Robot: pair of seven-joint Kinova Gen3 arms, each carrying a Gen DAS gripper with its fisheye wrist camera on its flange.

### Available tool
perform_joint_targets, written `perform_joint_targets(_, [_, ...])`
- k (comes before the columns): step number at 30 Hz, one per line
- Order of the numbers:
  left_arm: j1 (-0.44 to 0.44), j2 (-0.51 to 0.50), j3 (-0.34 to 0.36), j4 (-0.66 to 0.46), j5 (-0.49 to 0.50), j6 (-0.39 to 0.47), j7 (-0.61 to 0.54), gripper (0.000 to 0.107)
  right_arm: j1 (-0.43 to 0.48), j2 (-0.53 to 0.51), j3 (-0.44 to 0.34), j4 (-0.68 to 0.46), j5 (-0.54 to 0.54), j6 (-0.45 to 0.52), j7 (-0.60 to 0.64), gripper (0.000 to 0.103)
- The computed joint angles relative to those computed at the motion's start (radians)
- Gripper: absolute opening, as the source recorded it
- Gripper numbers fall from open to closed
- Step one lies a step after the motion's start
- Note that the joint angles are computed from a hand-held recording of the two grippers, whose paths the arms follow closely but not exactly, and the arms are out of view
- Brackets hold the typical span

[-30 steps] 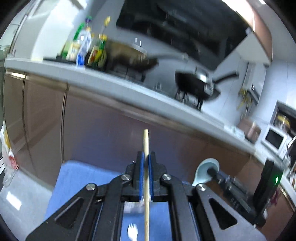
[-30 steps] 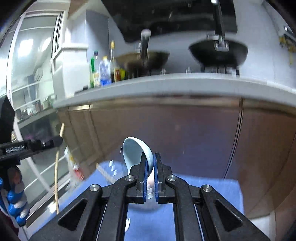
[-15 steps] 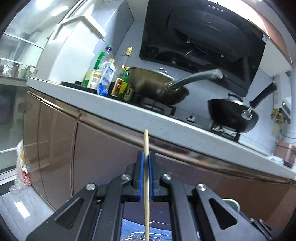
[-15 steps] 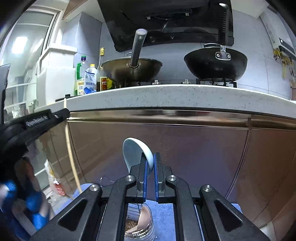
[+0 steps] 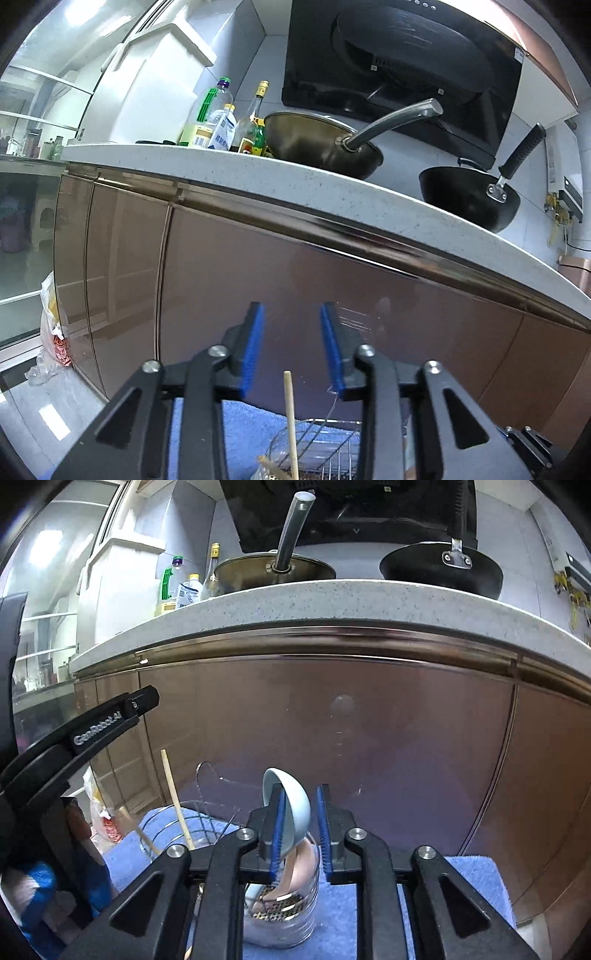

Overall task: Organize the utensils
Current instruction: 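Lift chopstick and light blue spoon into the clear holder and open both tools, then withdraw both open tools from the holder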

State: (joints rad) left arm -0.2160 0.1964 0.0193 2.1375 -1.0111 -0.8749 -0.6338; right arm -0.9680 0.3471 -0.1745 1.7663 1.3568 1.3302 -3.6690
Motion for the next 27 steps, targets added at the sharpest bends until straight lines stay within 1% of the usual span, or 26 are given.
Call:
perform_joint_targets(2, [-0.015,-0.014,-0.007,-0.001,-0.035,-0.006,0.027,0.034,-0.006,-0.001,-0.005,-0.001,-0.013,0.006,0.006,0.028])
perform_joint_targets(4, [-0.024,-0.026,-0.015,0.002,-0.058,-0.015,0.039,0.035,-0.009,-0.005,-0.008,0.001,-0.020,0.004,0.000,0.029])
perform_joint_targets(6, [-0.029,-0.037,-0.022,-0.003,-0.089,-0.018,0.057,0.036,-0.011,-0.006,-0.009,-0.002,-0.024,0.005,-0.003,0.037])
perform_joint_targets(7, [-0.029,-0.041,-0.025,-0.008,-0.103,-0.015,0.069,0.036,-0.010,-0.007,-0.009,-0.006,-0.027,0.001,0.000,0.037])
perform_joint_targets(10, [-0.025,-0.046,-0.030,-0.028,-0.145,0.000,0.110,0.036,-0.002,-0.016,-0.010,-0.010,-0.037,-0.024,0.011,0.038])
perform_joint_targets(13, [-0.021,-0.051,-0.034,-0.044,-0.188,0.026,0.156,0.036,0.000,-0.026,-0.014,-0.006,-0.055,-0.036,0.003,0.040])
perform_joint_targets(15, [-0.031,-0.056,-0.043,-0.047,-0.227,0.016,0.194,0.036,-0.008,-0.032,-0.016,0.001,-0.058,-0.027,-0.009,0.040])
perform_joint_targets(17, [-0.040,-0.068,-0.056,-0.043,-0.250,0.001,0.204,0.037,-0.015,-0.040,-0.020,0.004,-0.060,-0.014,-0.018,0.041])
perform_joint_targets(19, [-0.052,-0.081,-0.070,-0.043,-0.278,-0.020,0.221,0.046,-0.023,-0.048,-0.026,0.006,-0.060,0.003,-0.025,0.041])
perform_joint_targets(21, [-0.073,-0.101,-0.091,-0.038,-0.305,-0.055,0.236,0.048,-0.038,-0.057,-0.036,0.005,-0.060,0.028,-0.032,0.041])
perform_joint_targets(23, [-0.089,-0.120,-0.111,-0.041,-0.351,-0.076,0.258,0.049,-0.052,-0.063,-0.047,0.006,-0.064,0.052,-0.039,0.041])
perform_joint_targets(27, [-0.107,-0.152,-0.141,-0.061,-0.469,-0.072,0.335,0.052,-0.074,-0.080,-0.070,0.010,-0.083,0.081,-0.061,0.041])
